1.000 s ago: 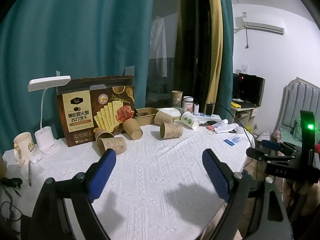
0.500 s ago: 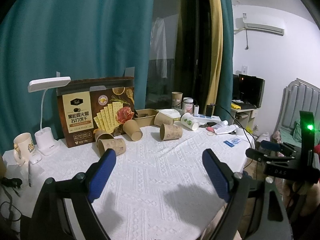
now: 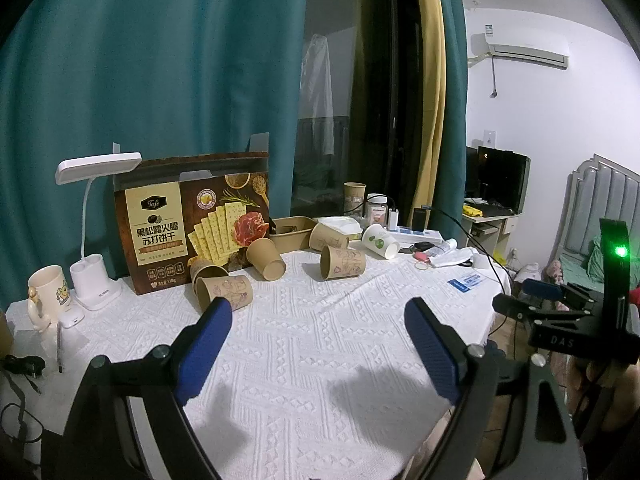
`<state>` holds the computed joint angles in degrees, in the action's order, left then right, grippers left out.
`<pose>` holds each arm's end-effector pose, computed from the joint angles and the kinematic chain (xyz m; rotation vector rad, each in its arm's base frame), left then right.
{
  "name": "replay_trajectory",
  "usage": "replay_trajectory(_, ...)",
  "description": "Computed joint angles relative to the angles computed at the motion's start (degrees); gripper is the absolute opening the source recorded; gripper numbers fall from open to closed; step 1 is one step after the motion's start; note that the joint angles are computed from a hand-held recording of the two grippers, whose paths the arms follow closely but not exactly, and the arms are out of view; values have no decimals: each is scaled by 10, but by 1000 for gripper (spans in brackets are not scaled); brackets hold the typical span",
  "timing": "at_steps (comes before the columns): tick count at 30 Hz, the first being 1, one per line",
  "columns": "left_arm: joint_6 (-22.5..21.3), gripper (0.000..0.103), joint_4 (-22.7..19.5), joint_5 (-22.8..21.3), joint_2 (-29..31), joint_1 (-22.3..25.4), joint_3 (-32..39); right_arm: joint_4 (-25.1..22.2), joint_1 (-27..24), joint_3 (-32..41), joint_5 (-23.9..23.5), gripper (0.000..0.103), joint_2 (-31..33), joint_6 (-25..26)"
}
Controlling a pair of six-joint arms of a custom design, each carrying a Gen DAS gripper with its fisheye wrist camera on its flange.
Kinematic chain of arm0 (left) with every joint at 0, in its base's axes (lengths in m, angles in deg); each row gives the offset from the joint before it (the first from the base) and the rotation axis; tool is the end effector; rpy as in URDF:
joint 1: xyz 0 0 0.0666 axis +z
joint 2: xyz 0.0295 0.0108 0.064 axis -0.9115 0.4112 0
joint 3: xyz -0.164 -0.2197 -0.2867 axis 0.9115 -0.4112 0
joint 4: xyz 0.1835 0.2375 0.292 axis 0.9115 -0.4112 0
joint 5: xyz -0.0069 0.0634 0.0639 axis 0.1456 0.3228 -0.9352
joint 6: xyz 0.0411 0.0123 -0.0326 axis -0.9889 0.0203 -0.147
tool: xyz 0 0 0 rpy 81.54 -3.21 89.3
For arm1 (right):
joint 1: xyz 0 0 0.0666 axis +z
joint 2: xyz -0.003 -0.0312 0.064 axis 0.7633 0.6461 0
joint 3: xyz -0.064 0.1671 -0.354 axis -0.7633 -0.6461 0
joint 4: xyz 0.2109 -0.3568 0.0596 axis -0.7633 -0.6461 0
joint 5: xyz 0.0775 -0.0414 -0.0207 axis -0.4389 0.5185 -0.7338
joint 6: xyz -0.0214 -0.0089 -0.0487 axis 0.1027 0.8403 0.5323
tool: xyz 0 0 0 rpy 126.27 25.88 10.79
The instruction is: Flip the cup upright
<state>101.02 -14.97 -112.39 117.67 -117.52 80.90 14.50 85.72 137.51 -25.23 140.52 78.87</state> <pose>0.2582 -0.2871 0.5092 -0.0432 1.9300 -0.0423 0.3539 0.2462 0.4926 -0.3398 2.0826 0.2384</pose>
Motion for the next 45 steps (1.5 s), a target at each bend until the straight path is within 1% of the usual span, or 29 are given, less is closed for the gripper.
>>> replay_trajectory(6,0,88,-2,5,0,2,0,2,-2,-3,-3,75,-1,1)
replay_trajectory(8,-1,88,-14,1,6,4,4,4,-4,-3,-4,75,0,1)
replay_trajectory(9,-3,93,-24,3,12,6,9,4,-5,-4,-5,75,0,1)
replay_trajectory(10,-5,98,-34,15,18,11,13,1,-3,-2,-4,75,0,0)
replay_trajectory(11,-6,103,-39,36,22,17,15,-6,1,5,0,75,2,-3)
replay_trajectory(14,3,103,-40,105,31,40,14,-12,-16,14,-11,75,15,-1)
replay_trajectory(17,15,103,-44,154,46,63,20,-15,-36,20,-29,75,32,4)
replay_trajectory(18,21,103,-49,170,53,73,25,-24,-50,30,-45,75,48,5)
replay_trajectory(21,44,103,-88,239,92,117,60,-46,-86,58,-83,75,89,11)
replay_trajectory(24,33,103,-119,318,136,159,102,-63,-115,97,-96,75,133,33)
replay_trajectory(25,29,103,-121,338,151,172,116,-56,-127,108,-107,75,149,44)
replay_trajectory(27,23,103,-121,374,179,194,144,-58,-146,141,-121,75,179,59)
replay_trajectory(29,20,103,-132,403,214,214,186,-60,-165,179,-137,75,212,74)
replay_trajectory(31,20,103,-142,439,255,234,235,-71,-181,228,-159,75,248,81)
replay_trajectory(32,22,103,-145,450,271,240,255,-75,-189,252,-171,75,266,83)
replay_trajectory(34,22,103,-146,464,307,254,302,-81,-199,298,-181,75,300,87)
replay_trajectory(36,20,103,-163,475,359,269,367,-93,-208,348,-193,75,336,85)
replay_trajectory(38,33,103,-174,502,402,283,422,-117,-216,410,-208,75,379,80)
replay_trajectory(40,56,103,-186,522,447,296,481,-148,-223,480,-233,75,428,78)
replay_trajectory(42,72,103,-206,536,497,305,550,-173,-226,537,-242,75,467,80)
replay_trajectory(45,82,103,-266,535,594,314,697,-213,-228,624,-256,75,525,89)
